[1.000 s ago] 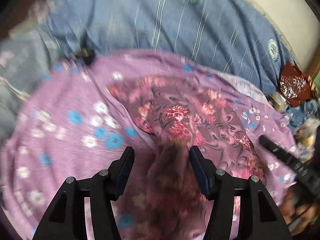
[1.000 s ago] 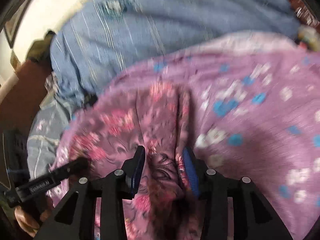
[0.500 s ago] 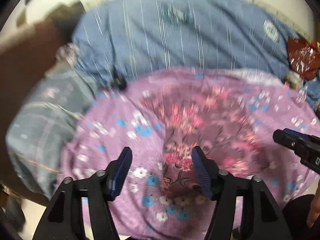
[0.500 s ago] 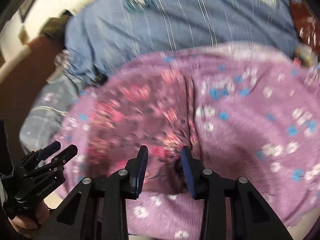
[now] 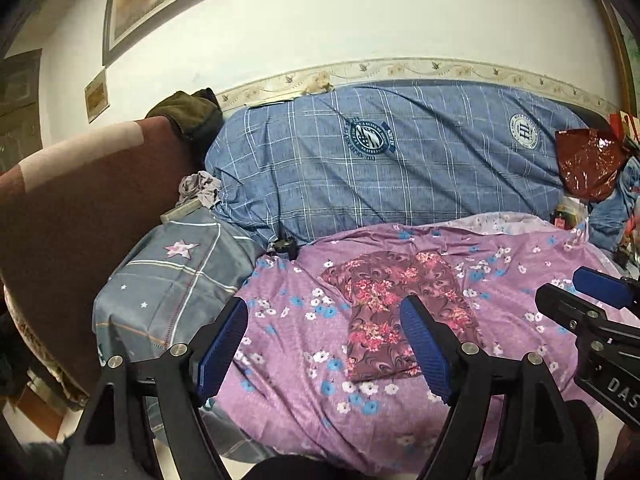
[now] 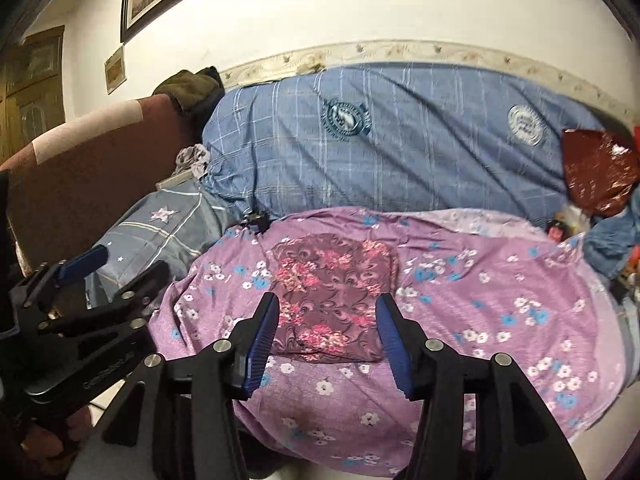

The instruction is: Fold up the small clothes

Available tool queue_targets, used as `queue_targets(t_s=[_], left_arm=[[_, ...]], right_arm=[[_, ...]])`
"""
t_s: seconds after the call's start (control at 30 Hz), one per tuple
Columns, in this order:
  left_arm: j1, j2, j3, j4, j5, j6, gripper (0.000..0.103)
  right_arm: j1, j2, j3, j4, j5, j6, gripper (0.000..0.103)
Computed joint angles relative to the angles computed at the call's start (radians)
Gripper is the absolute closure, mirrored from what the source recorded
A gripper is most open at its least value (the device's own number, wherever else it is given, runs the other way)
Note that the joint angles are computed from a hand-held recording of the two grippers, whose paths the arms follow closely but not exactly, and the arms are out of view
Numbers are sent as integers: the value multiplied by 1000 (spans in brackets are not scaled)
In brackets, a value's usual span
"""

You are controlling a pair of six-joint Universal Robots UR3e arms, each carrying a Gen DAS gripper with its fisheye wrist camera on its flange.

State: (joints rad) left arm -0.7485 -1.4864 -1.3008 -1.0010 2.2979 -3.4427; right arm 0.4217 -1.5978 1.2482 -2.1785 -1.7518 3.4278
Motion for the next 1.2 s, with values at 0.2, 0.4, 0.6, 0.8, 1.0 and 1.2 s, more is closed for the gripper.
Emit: queue_targets(t_s=[0.2,0.4,0.6,0.8,1.0,1.2], left_arm=[[13,50,-39,3,-8,-13,23],[139,107,-110,78,-128,68,23],[203,149,-166,128,-189,95,23],[219,162,-206,181,-222,84,21],[227,164,-221,192,-220,60,19],[218,150,-222,211,-184,46,16]], right_arm=[[29,3,-16,29,-56,47,50],[64,35,-49,55,-116,79,50],[123,97,-132,107,-220,108,50],[176,164,-236,173,-322,123,50],[227,228,-336,218,-414,132,49],[241,251,-379,227,-435,132,49]])
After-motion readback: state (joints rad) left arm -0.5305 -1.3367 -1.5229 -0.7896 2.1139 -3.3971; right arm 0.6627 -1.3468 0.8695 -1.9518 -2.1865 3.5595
